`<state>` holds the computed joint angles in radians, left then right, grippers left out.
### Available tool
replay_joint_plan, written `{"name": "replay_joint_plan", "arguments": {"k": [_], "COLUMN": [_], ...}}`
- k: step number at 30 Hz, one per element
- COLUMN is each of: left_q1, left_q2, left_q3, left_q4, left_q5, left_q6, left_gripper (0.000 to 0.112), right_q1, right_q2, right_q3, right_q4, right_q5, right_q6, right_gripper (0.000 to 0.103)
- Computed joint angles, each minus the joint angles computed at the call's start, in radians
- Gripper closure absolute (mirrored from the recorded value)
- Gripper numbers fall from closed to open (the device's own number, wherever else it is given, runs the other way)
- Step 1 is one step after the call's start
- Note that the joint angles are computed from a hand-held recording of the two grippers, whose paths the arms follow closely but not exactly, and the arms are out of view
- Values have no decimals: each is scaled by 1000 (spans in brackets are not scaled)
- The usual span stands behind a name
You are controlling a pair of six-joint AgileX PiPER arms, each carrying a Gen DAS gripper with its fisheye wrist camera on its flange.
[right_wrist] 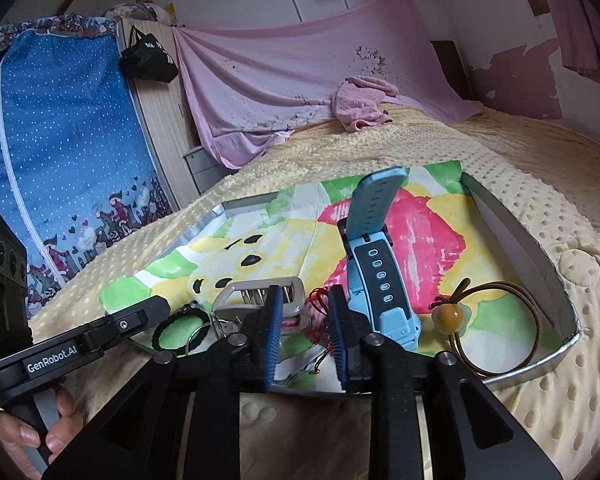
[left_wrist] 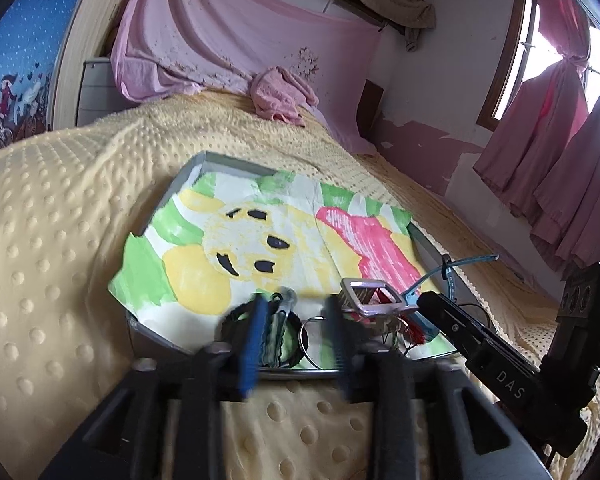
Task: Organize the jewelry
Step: 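Withdraw both tools from the tray toward the silver keyrings on the blanket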
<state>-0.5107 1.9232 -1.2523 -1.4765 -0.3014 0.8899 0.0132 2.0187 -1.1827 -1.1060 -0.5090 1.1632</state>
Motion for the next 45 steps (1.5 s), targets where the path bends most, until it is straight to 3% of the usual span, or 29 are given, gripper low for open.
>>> {"name": "replay_joint_plan", "arguments": {"k": [5,7,9,11,13,18,23,29,36,38,42,45], "left_q1": [-40,-58,-82,-113,-141,-225,-284,-361,-440,-462,-495,-504], "left_q2": [-27,-41,-62,-88,-110,-175,-264,-347,-383,-385,-382,-366], "left_q3": [27,38,63,93,113,202,317,435,492,496,509,505], "left_q4": [13,0,12,35,18,25,2,-23,-69,-83,-95,-97], "left_q5": [-96,-138,-192,-253,-305,-465,-567,-662,-716,-727,-740,-736], "left_q6": [-24,-16,-34,-54,-36,-82,-155,-262,-250,-223,-192,-180], "left_gripper": [67,48,36,31,16,9,9,9,9,9,9,9], "right_q1": [-43,-61,-75,-84,-86,-99,-127,-129,-97,-103,-130,-117], "right_q2": [-17,-27,-46,-65,-88,-153,-242,-374,-535,-563,-602,-623], "right_q3": [69,105,156,205,253,378,491,583,624,609,558,556], "right_q4": [122,177,248,301,340,410,430,428,396,315,12,-82], "right_q5": [-104,-154,-215,-276,-323,-445,-515,-449,-211,-155,-72,-24], "right_q6": [-94,-135,-200,-260,-310,-404,-447,-471,-485,-440,-227,-239], "right_gripper": [73,67,60,56,49,21,7,2,2,2,2,2]}}
